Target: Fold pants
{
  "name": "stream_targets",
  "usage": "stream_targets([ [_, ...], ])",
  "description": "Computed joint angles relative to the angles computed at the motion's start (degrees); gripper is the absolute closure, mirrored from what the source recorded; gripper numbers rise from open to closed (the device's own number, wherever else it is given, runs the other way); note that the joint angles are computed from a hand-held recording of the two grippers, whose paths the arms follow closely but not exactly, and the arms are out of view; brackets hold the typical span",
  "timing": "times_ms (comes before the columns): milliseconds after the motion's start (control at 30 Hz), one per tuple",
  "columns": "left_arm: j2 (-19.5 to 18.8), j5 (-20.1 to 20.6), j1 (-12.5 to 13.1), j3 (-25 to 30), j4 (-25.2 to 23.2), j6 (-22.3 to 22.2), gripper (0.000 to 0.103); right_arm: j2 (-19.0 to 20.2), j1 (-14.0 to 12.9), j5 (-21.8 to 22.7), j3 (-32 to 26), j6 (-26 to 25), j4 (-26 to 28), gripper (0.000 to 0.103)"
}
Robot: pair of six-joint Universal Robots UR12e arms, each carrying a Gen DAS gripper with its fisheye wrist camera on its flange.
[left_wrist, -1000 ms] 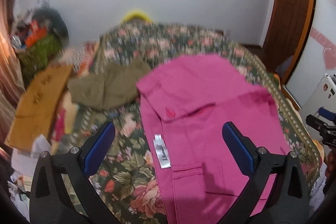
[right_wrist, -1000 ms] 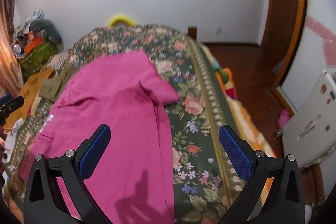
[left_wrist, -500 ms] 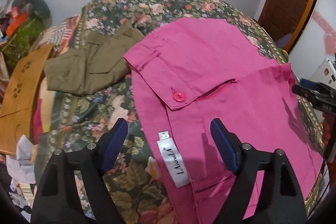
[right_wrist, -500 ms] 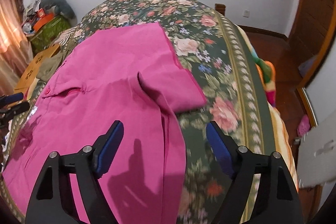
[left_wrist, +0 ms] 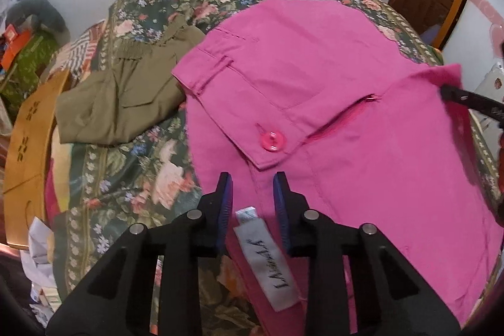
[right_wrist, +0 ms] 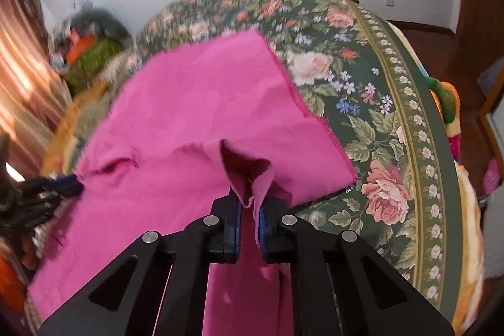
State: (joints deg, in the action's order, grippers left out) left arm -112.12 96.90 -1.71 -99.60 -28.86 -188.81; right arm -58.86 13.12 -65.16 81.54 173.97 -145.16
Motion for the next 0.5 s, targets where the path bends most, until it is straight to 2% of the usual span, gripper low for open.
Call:
stream_targets([
  [100, -0.5, -0.5, 0.6, 0.4, -0.5, 0.0, 0.075, -0.5, -0.3, 0.2, 0.8, 1.4, -1.2, 0.096],
  [233, -0.4, -0.7, 0.7, 1.0, -2.0, -1.4, 0.074, -0.1, 0.5, -5.2, -0.4, -0.1, 3.2, 0.096],
  [267, -0.1, -0.7, 0.7, 1.0, -2.2, -1.8, 0.074, -0.2, 0.3, -4.7, -0.5, -0.8, 4.7, 0.096],
  [333, 0.7, -0.3, 0.6, 0.4, -0.8, -2.0, 0.074, -0.7, -0.3, -3.0, 0.1, -0.4, 4.6, 0.093],
  [433, 1.6, 0.2, 0.6, 0.0, 1.3, -1.6, 0.074, -1.7, -0.7, -2.1, 0.7, -0.6, 3.7, 0.067],
  [467, 1.7, 0.4, 0.6, 0.2, 1.6, -1.5, 0.074, -1.9, -0.7, -2.4, 0.9, -0.7, 2.6, 0.053],
  [500, 1.6, 0.7, 0.6, 0.5, 1.7, -1.2, 0.074, -2.1, -0.6, -2.3, 1.2, -1.2, 0.8, 0.050],
])
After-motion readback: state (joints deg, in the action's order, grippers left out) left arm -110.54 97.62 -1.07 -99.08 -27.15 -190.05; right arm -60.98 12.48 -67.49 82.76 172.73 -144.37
